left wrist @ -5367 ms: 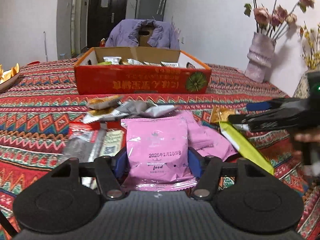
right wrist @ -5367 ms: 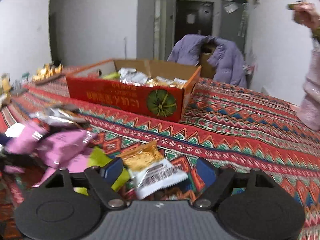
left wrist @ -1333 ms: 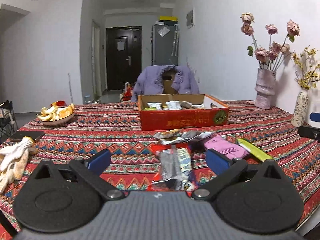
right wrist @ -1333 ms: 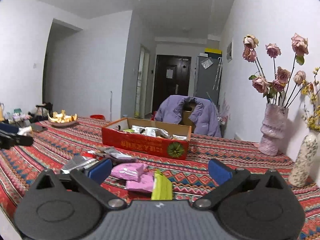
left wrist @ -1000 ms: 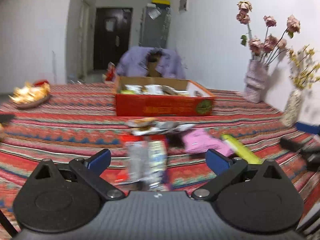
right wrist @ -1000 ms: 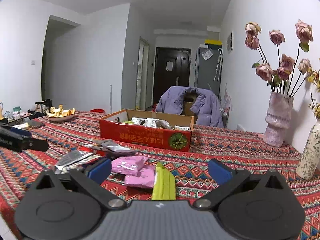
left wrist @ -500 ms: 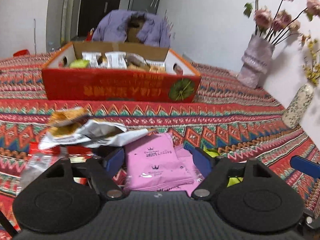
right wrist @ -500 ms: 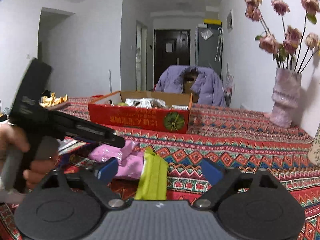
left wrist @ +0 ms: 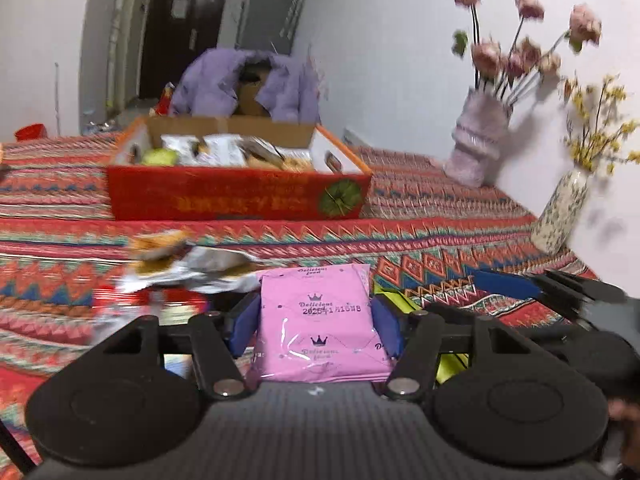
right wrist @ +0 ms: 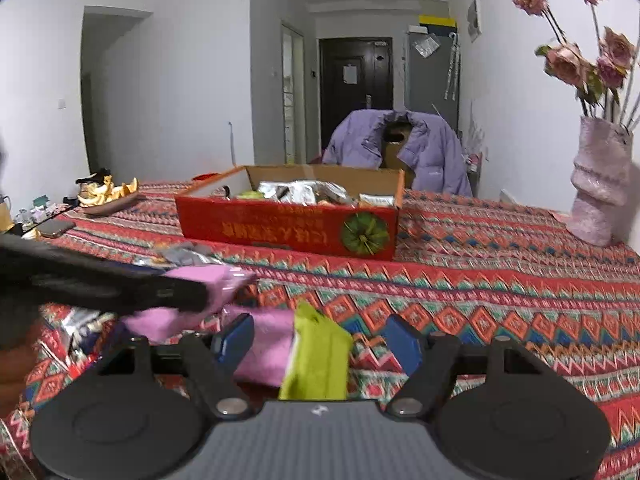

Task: Organize snacks
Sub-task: 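Grasp a pink packet with the left tool while the right tool grasps a cookie packet, then carry both packets over the box and lower them inside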

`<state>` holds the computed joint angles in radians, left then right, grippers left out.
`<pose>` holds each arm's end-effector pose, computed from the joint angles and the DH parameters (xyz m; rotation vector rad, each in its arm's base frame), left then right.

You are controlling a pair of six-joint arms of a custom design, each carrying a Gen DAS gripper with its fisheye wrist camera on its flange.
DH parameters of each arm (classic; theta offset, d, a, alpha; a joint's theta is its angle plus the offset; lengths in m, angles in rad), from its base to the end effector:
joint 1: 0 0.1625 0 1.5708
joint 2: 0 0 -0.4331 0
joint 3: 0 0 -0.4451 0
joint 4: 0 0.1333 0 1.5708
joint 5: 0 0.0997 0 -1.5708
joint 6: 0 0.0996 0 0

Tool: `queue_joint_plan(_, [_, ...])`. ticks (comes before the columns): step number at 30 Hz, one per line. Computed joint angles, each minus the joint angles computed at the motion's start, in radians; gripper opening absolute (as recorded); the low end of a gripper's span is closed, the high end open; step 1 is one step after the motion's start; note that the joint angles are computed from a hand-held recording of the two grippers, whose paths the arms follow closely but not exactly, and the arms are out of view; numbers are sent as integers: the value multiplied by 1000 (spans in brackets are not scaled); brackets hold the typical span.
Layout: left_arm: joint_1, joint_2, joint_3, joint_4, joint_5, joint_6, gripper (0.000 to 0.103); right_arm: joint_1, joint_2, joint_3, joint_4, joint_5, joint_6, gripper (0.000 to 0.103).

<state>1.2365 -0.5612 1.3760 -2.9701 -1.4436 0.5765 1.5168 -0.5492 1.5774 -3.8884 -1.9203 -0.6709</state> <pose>-0.1278 -0.8127 0.0418 1.1973 2.5682 -0.8243 0.0604 -0.7211 0.0772 0.3629 -2.0348 1.3122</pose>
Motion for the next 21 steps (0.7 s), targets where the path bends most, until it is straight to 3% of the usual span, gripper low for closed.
queue_joint_plan(3, [16,-45,32,-65,24,-21,62,4,3,-33,73,40,31,72])
queue_joint_plan(6, [36,-56,24,-143,101,-35,62,14,26,-118,192,75,80,72])
queue_joint_plan(10, [60,-59,-6,-179,176,-78,62,32,91,-290,375,95,193,72])
queue_joint_plan(13, [79,-55,-34,-179,196,-94,62,51,169,-435,474,108,199,73])
queue_joint_plan(18, [103,-28,-109,-155,205,-95,62,97,393,-835,721,-21,105,74])
queue_joint_plan(21, [114,-11,-149,-141,209,-96,62,102,538,-1105,895,-81,123,72])
